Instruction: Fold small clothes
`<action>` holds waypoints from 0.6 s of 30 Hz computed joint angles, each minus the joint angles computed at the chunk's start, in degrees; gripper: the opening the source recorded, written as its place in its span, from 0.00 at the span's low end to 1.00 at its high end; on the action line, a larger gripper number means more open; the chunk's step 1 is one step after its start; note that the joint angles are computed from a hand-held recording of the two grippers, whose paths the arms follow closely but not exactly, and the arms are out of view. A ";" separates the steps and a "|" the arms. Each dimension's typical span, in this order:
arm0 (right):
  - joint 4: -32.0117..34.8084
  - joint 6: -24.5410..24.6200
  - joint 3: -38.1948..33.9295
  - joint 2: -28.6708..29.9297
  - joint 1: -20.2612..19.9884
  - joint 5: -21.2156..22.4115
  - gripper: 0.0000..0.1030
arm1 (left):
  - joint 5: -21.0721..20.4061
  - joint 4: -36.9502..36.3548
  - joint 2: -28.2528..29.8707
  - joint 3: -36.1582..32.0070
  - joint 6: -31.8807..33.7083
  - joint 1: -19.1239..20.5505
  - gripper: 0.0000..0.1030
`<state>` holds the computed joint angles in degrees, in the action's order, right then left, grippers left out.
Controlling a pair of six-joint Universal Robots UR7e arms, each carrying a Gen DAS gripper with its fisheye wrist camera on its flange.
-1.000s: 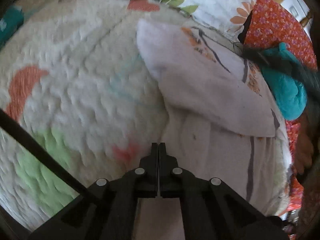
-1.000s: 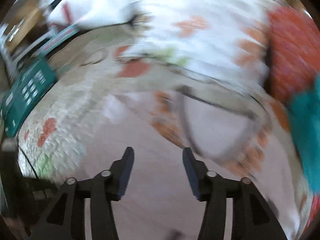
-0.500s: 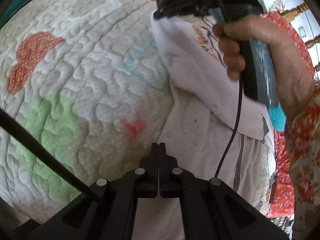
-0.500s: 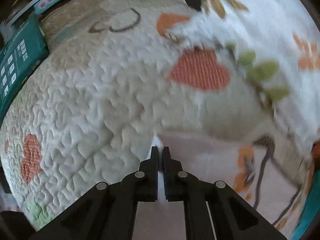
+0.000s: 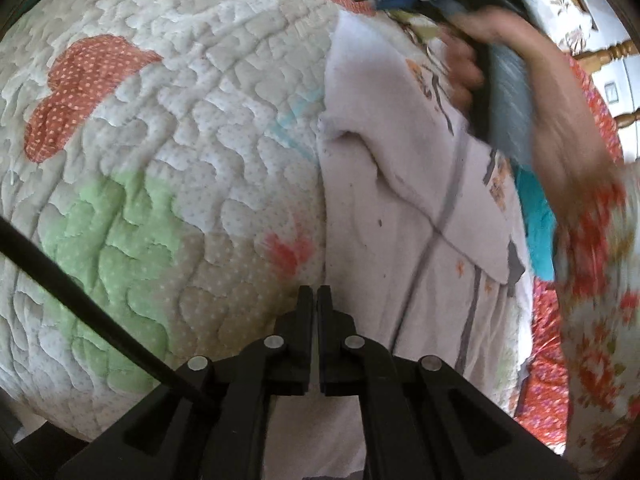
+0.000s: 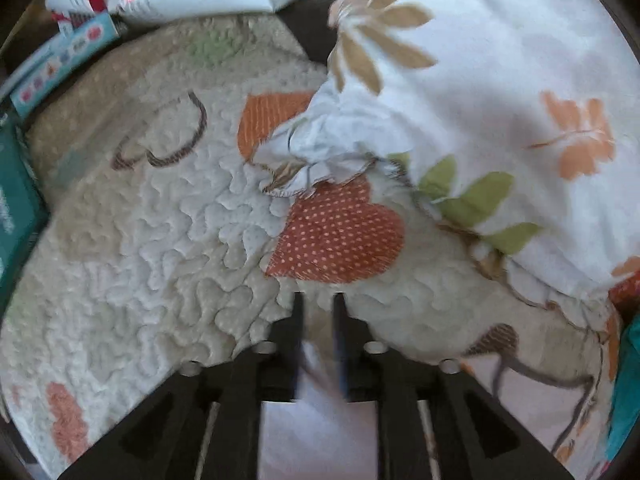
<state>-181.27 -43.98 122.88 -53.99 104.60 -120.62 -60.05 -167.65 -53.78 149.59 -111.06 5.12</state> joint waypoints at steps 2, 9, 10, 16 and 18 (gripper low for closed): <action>0.41 -1.25 2.84 -4.80 -0.04 0.85 0.47 | 1.42 3.49 -3.09 0.86 -1.95 -0.46 0.01; 9.33 -4.15 10.77 -23.13 -8.78 0.84 0.50 | 6.13 21.63 -8.29 -2.27 -7.21 -1.56 0.34; 10.81 -4.96 12.00 -26.26 -11.39 1.23 0.50 | 6.40 22.75 -7.70 -3.03 -6.90 -1.52 0.35; 10.93 -9.63 14.72 -38.38 -30.26 3.22 0.50 | 7.23 23.38 0.91 -9.45 0.27 0.15 0.44; 13.98 -11.02 13.41 -43.97 -38.10 9.61 0.49 | 7.40 23.32 5.03 -12.73 3.33 1.09 0.44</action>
